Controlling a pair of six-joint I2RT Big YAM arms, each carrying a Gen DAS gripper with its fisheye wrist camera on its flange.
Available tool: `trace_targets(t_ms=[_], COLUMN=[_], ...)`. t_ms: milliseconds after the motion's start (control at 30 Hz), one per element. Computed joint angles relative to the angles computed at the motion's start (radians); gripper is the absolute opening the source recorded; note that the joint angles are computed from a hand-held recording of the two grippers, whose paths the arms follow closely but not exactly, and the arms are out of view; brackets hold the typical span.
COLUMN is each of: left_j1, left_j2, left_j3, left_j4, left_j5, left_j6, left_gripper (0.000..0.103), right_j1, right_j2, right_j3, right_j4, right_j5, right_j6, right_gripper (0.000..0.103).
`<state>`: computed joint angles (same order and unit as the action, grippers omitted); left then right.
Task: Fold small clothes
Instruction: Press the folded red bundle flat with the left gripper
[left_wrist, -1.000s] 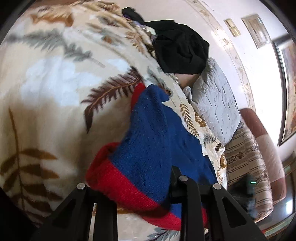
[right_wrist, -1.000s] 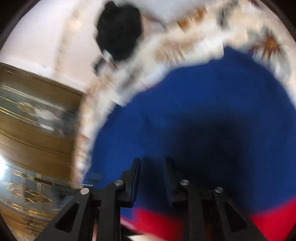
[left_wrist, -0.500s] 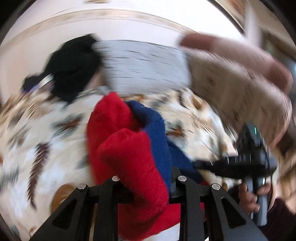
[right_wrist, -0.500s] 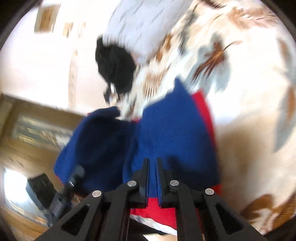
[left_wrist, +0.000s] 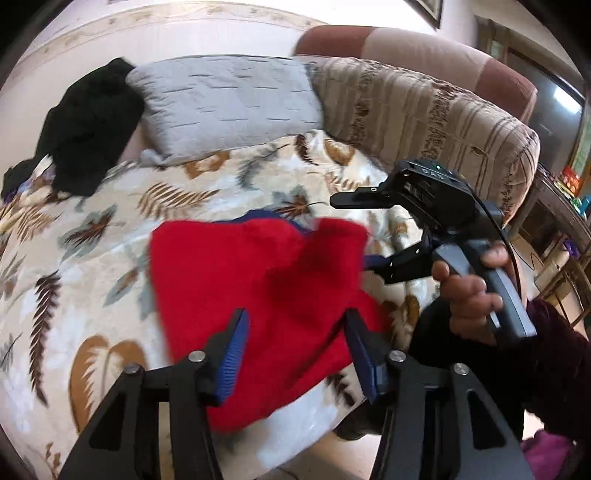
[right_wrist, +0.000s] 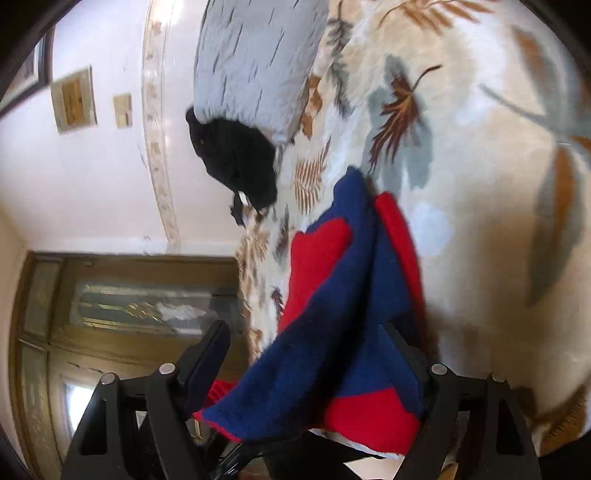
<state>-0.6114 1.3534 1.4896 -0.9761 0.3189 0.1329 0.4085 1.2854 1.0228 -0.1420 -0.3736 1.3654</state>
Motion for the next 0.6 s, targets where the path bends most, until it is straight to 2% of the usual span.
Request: trace_targets(t_ms=[133, 200, 233, 267, 300, 367, 467, 500, 533, 600], left_j1=[0.047, 0.058, 0.059, 0.056, 0.052, 0.039, 0.009, -0.011, -0.021, -0.057], left_j2=[0.014, 0.032, 0.034, 0.042, 0.054, 0.06, 0.05, 0.053, 0.056, 0.052], left_j3=[-0.015, -0.017, -0.02, -0.02, -0.018, -0.028, -0.052, -0.059, -0.063, -0.08], left_j4=[0.009, 0.029, 0.031, 0.031, 0.031, 0.048, 0.078, 0.09, 0.097, 0.12], left_j5=[-0.026, -0.03, -0.042, -0.054, -0.05, -0.059, -0.089, -0.106, -0.116, -0.184], left_j6=[-0.049, -0.07, -0.071, -0.075, -0.076, -0.066, -0.055, -0.059, -0.053, -0.021], left_gripper=[0.054, 0.054, 0.054, 0.054, 0.054, 0.054, 0.055, 0.057, 0.06, 0.063], right_j1=[0.007, 0.013, 0.017, 0.022, 0.029, 0.049, 0.077, 0.075, 0.064, 0.046], right_j2=[0.094, 0.139, 0.156, 0.17, 0.176, 0.156, 0.155, 0.172, 0.184, 0.17], right_j3=[0.106, 0.167, 0.201, 0.232, 0.257, 0.265, 0.294, 0.304, 0.293, 0.254], right_j4=[-0.118, -0.199, -0.254, -0.31, -0.353, -0.372, -0.463, -0.507, -0.514, -0.454], right_j5=[-0.023, -0.018, -0.001, 0.024, 0.06, 0.149, 0.298, 0.313, 0.285, 0.242], right_j6=[-0.049, -0.087, -0.119, -0.148, -0.19, -0.258, -0.372, -0.396, -0.387, -0.341], right_gripper=[0.082, 0.075, 0.058, 0.031, 0.026, 0.024, 0.022, 0.022, 0.022, 0.022])
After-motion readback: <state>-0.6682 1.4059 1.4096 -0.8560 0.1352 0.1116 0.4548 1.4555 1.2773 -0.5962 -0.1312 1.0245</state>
